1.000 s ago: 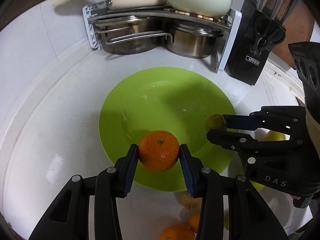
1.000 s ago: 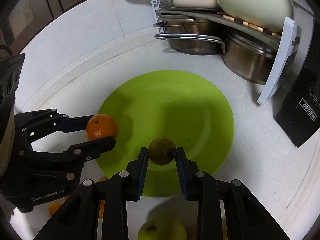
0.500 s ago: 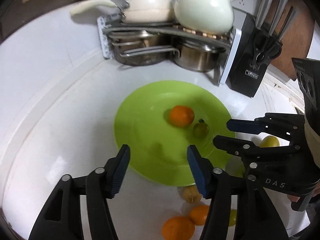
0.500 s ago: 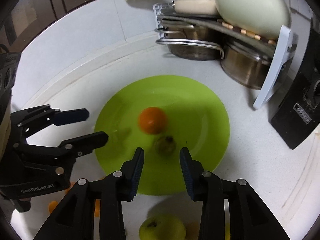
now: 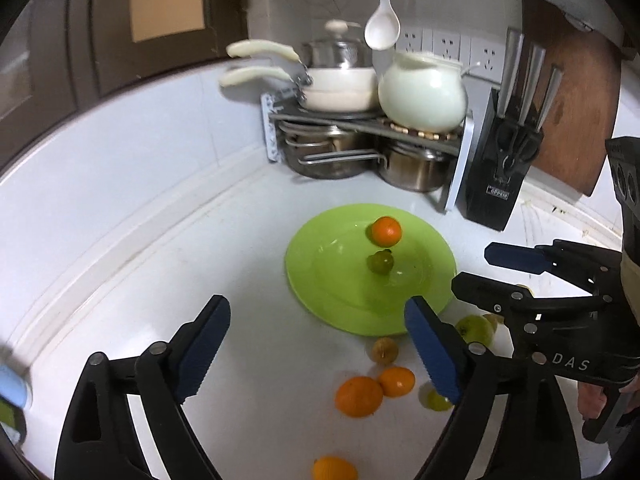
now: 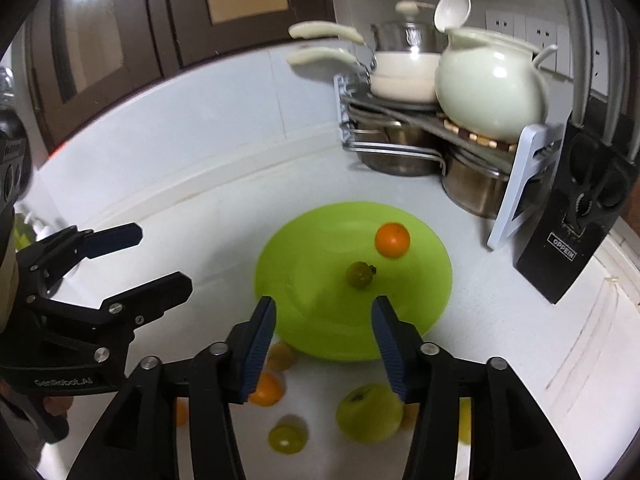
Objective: Organize fruits
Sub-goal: 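Withdraw both tools from the plate back toward the remaining fruit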
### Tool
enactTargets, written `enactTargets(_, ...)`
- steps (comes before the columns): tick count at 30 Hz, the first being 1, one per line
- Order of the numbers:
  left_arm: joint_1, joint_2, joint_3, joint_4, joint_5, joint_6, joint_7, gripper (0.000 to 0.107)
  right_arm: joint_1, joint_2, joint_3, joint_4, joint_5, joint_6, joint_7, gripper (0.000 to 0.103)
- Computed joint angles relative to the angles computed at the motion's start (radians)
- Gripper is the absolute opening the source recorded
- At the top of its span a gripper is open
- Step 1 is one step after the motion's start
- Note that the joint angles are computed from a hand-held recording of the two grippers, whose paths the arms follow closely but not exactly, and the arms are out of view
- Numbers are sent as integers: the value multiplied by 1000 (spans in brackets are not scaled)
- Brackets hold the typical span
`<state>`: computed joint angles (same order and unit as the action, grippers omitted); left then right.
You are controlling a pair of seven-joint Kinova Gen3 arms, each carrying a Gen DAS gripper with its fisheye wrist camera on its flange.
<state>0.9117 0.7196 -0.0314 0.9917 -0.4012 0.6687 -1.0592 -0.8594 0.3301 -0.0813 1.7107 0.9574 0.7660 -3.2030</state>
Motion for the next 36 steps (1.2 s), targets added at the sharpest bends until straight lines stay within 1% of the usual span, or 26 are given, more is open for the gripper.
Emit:
enactTargets(5, 58, -71, -62, 116, -57, -43, 120, 95, -50, -16, -11, 20, 65, 36, -84, 57)
enactTargets(14, 114, -162, -88, 276, -187, -82, 329, 97, -106, -21, -62, 21, 128, 130, -142, 63)
enactTargets(16, 109, -174, -70, 298, -209, -72, 346, 98, -116, -18, -72, 18, 131, 152, -143, 63)
enactTargets(20, 131, -193, -76, 346, -270, -65, 425, 98, -130, -14, -85, 13, 127, 179, -135, 63)
enactTargets(26, 155, -213, -67, 415, -371, -52, 533, 98, -133, -16, -95, 27, 104, 161, -123, 63)
enactTargets(28, 155, -217, -52, 432, -393, -40, 553, 98, -134, -15, -97, 31, 93, 156, -119, 63)
enactTargets(31, 137, -220, -21, 449, -400, -35, 563, 98, -135, -9, -99, 32, 72, 154, -96, 63)
enactTargets(36, 99, -207, 29, 459, -350, -22, 532, 98, -125, -8, -96, 45, 23, 107, -74, 63)
